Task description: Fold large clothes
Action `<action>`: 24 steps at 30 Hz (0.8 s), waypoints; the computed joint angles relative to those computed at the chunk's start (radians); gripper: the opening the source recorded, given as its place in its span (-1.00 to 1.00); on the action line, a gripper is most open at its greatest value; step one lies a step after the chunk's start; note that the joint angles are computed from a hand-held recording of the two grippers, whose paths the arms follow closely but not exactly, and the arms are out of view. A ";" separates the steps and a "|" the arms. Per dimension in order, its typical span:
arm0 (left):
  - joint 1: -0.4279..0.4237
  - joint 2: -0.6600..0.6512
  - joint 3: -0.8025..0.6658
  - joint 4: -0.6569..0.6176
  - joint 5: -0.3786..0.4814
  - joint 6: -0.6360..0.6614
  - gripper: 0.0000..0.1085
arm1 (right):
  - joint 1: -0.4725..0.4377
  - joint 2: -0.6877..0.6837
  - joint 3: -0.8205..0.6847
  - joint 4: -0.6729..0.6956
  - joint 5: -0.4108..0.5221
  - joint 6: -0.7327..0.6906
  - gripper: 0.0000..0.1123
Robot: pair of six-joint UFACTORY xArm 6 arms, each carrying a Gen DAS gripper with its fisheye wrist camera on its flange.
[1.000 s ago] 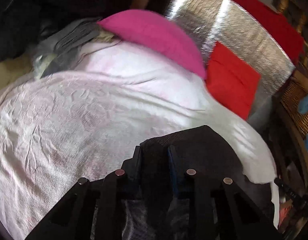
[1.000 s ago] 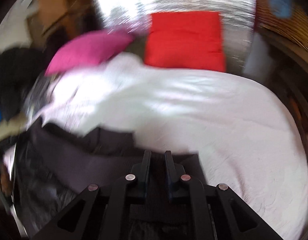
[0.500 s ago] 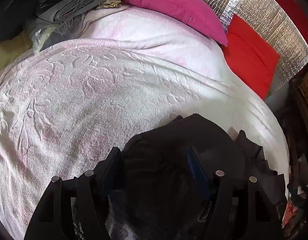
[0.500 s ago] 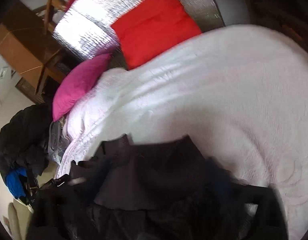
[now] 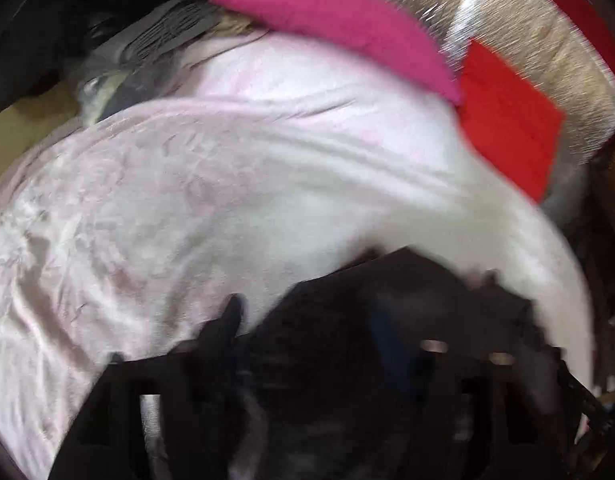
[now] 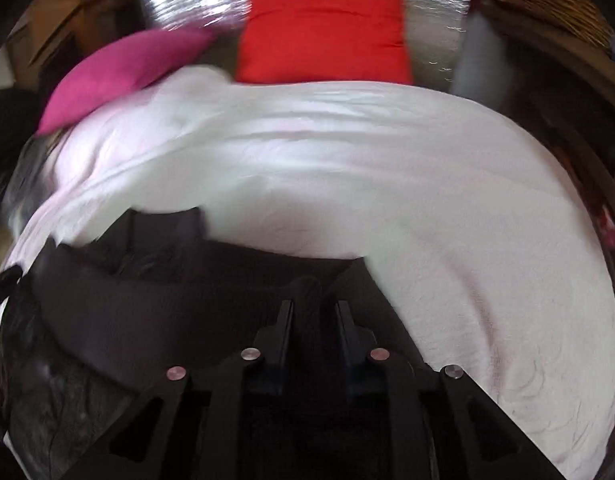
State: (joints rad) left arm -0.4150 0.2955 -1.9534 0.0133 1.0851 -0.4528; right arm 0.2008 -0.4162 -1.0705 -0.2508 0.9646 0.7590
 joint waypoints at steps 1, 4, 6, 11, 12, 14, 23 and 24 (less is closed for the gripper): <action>0.000 0.027 -0.030 0.006 0.057 0.005 0.54 | -0.010 -0.011 0.030 0.022 -0.034 0.003 -0.63; 0.021 0.039 -0.034 -0.070 0.092 0.014 0.54 | -0.024 -0.044 0.069 0.044 -0.079 0.030 -0.59; 0.026 0.022 -0.027 -0.086 0.089 0.018 0.54 | -0.049 -0.089 0.093 0.141 -0.105 0.012 -0.57; 0.019 -0.047 0.033 -0.055 0.033 0.026 0.54 | -0.095 -0.280 0.219 0.230 -0.194 0.061 -0.38; 0.018 -0.066 0.048 -0.052 0.018 0.032 0.54 | -0.100 -0.351 0.262 0.219 -0.202 0.107 -0.25; 0.018 -0.098 0.077 -0.042 -0.007 0.045 0.54 | -0.090 -0.446 0.314 0.137 -0.192 0.225 0.54; -0.001 -0.200 0.189 0.014 0.035 0.080 0.54 | 0.041 -0.534 0.347 -0.025 0.034 0.359 0.23; -0.005 -0.200 0.198 0.036 0.049 0.081 0.54 | 0.045 -0.511 0.339 -0.022 0.073 0.365 0.12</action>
